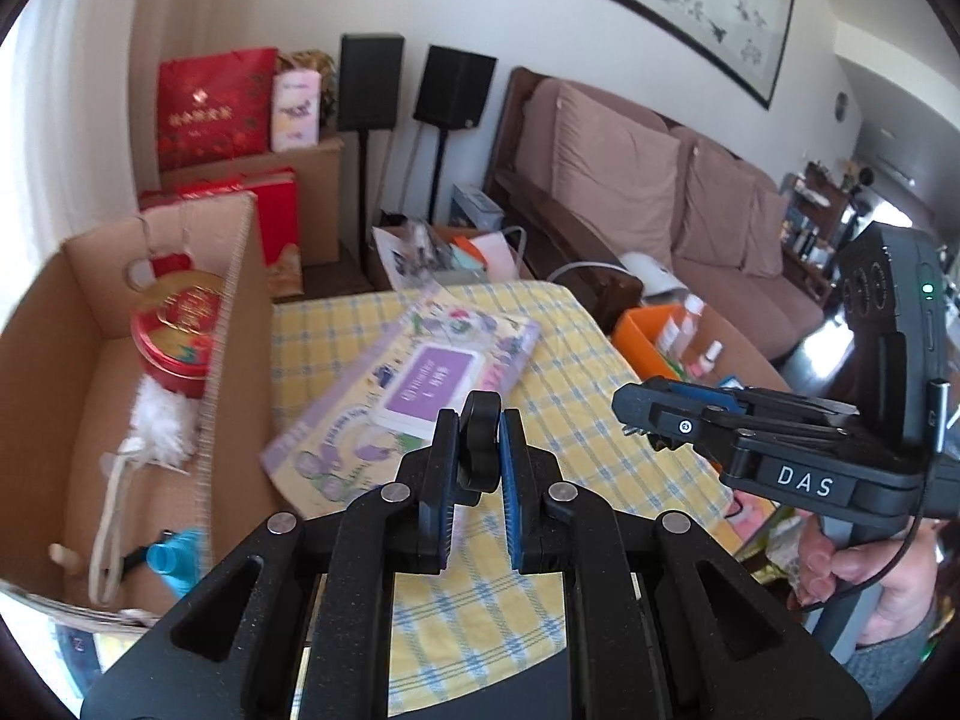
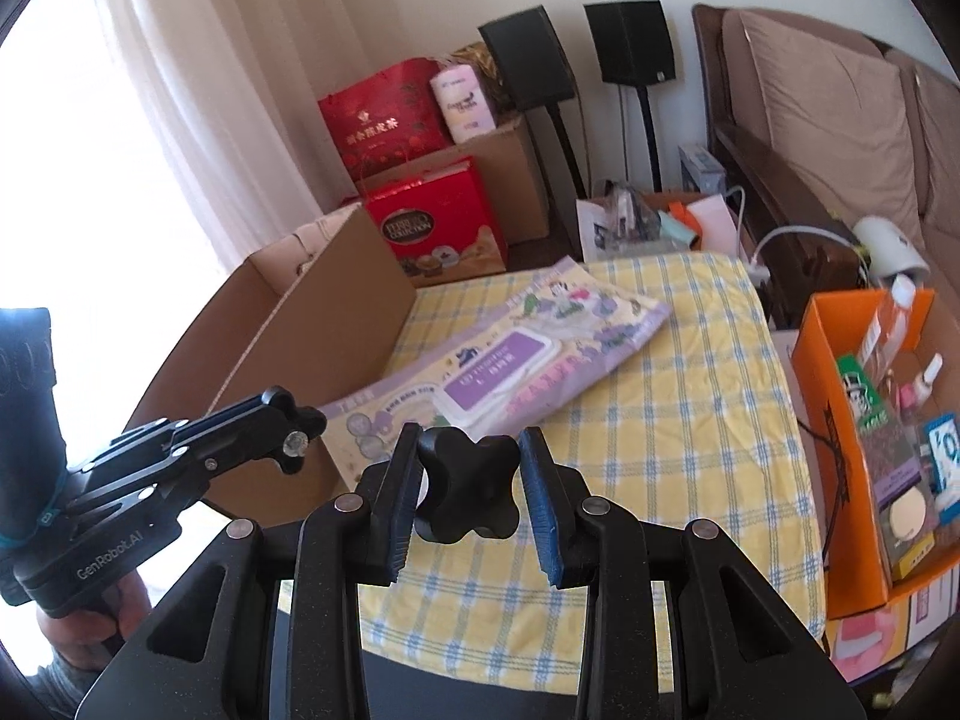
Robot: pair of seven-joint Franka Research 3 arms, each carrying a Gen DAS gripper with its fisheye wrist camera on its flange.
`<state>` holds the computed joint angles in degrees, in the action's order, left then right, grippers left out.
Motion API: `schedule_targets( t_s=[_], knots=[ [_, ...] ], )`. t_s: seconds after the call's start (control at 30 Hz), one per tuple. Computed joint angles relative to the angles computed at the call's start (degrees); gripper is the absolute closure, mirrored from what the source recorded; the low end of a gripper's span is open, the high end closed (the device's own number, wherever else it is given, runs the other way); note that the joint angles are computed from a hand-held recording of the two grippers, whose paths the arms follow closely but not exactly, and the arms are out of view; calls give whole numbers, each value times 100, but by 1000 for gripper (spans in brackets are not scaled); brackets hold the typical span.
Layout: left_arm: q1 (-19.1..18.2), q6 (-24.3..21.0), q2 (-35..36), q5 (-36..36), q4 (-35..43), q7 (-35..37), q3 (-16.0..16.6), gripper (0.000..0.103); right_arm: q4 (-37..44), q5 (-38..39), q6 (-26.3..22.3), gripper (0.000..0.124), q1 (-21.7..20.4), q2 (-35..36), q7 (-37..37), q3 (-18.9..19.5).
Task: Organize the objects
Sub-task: 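Lower the black knob into the box beside the blue funnel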
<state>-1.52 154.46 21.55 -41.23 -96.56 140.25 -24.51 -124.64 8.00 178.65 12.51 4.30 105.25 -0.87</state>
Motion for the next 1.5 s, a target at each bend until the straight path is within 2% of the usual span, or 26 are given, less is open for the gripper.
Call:
schedule_targets(
  t_s=[0.1, 0.2, 0.27, 0.43, 0.67, 1.03, 1.2, 1.3, 1.5],
  knots=[
    [38, -61, -58, 40, 32, -171, 83, 91, 134, -1919, 20, 91, 575, 14, 1601, -721],
    [94, -77, -94, 10, 51, -238, 127, 91, 407, -3469, -111, 91, 868, 68, 2883, -1074],
    [128, -78, -126, -10, 62, -271, 162, 91, 559, -3799, -152, 91, 846, 122, 3136, -1004],
    [211, 48, -204, -46, 25, -306, 258, 91, 951, -3963, -251, 91, 757, 333, 3195, -705],
    [354, 114, -160, 70, 104, -466, 405, 91, 1470, -3511, -358, 91, 923, 706, 2741, -573],
    [662, 25, 96, 308, 348, -767, 450, 91, 2257, -2158, -538, 91, 1151, 1313, 1389, -388],
    [738, -108, 239, 494, 428, -892, 446, 91, 2603, -1286, -617, 91, 950, 1618, 544, 42],
    [721, -245, 373, 702, 528, -1061, 483, 91, 2847, -945, -724, 91, 1002, 1816, 250, 80],
    [764, -379, 547, 966, 626, -1254, 462, 91, 3190, -91, -859, 91, 775, 2114, -510, 463]
  ],
)
